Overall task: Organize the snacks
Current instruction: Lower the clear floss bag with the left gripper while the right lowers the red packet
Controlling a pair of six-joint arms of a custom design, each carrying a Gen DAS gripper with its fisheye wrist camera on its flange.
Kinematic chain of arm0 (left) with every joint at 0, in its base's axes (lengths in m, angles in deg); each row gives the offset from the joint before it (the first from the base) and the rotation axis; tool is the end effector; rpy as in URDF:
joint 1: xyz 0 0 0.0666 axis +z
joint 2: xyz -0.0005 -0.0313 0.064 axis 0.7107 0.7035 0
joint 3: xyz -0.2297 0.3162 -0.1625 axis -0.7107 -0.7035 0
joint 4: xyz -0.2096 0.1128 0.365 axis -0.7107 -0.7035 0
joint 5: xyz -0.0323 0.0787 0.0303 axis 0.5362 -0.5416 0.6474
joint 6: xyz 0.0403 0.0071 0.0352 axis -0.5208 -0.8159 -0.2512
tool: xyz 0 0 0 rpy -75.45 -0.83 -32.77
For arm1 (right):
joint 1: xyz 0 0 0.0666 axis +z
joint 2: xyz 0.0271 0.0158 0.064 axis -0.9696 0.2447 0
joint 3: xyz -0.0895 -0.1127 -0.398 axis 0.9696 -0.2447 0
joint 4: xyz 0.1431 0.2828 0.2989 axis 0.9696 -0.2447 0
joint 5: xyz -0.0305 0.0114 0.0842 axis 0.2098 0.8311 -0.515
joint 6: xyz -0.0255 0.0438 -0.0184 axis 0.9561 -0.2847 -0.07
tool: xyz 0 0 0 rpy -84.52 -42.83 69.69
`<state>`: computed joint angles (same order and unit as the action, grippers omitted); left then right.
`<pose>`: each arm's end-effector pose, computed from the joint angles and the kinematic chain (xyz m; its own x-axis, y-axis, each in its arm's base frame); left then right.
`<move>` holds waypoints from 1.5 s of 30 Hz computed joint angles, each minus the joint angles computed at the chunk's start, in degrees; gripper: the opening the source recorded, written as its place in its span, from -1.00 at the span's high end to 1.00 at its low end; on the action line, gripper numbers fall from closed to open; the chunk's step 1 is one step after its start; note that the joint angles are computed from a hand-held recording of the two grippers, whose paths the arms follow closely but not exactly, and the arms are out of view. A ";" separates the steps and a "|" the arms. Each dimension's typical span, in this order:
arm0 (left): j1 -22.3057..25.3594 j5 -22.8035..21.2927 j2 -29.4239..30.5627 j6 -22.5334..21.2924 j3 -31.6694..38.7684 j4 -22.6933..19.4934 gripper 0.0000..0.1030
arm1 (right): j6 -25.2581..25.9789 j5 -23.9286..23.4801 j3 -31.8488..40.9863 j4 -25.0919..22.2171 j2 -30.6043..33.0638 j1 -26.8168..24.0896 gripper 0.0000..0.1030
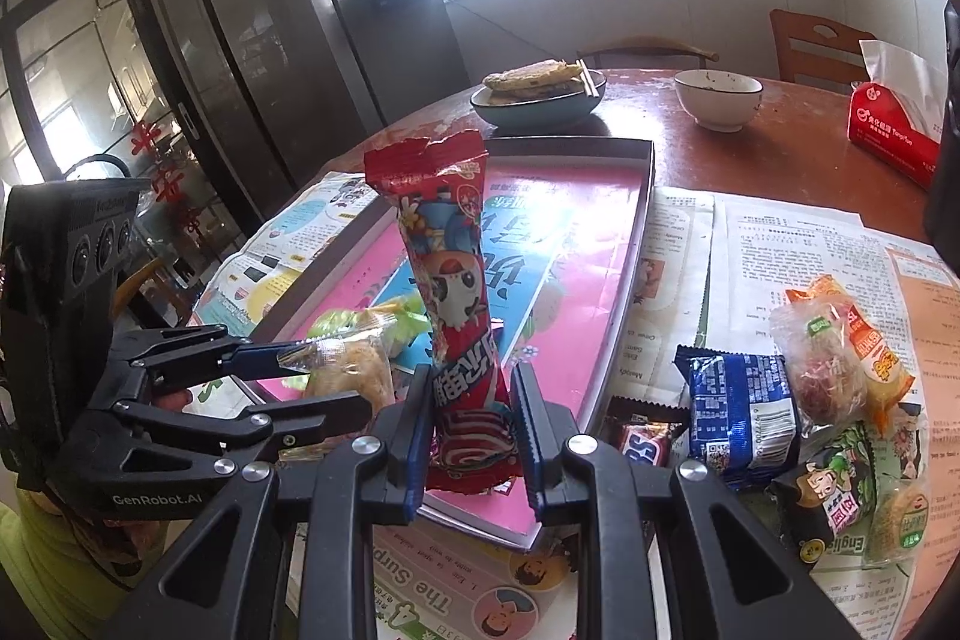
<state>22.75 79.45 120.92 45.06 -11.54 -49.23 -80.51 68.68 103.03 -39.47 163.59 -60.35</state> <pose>0.5261 -0.2246 0.3816 -0.7516 0.2385 -0.6150 0.4156 0.8952 -0.1607 0.5072 0.1507 0.3559 -0.6808 -0.0767 -0.7285 -0.3897 0.8800 0.2716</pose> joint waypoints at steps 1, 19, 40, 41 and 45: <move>0.06 -0.12 0.09 0.06 0.03 -0.06 0.04 | -0.01 -0.04 0.09 -0.17 0.17 0.02 0.50; 2.02 -1.13 1.59 1.66 0.82 -0.56 0.03 | 0.96 -1.10 1.75 -1.36 2.60 1.39 0.50; 2.63 -0.28 1.91 1.80 0.76 -0.69 0.00 | 4.97 5.30 2.84 -0.74 4.27 4.89 0.50; 2.65 -0.25 1.91 1.80 0.74 -0.68 0.00 | 5.05 5.46 2.86 -0.68 4.31 4.93 0.50; 2.63 -0.23 1.91 1.92 0.73 -0.69 0.00 | 6.68 6.92 2.56 -0.43 4.05 5.52 0.49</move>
<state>25.39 79.22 122.83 46.98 -10.81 -49.92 -73.83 75.59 105.58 -39.90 167.63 -54.83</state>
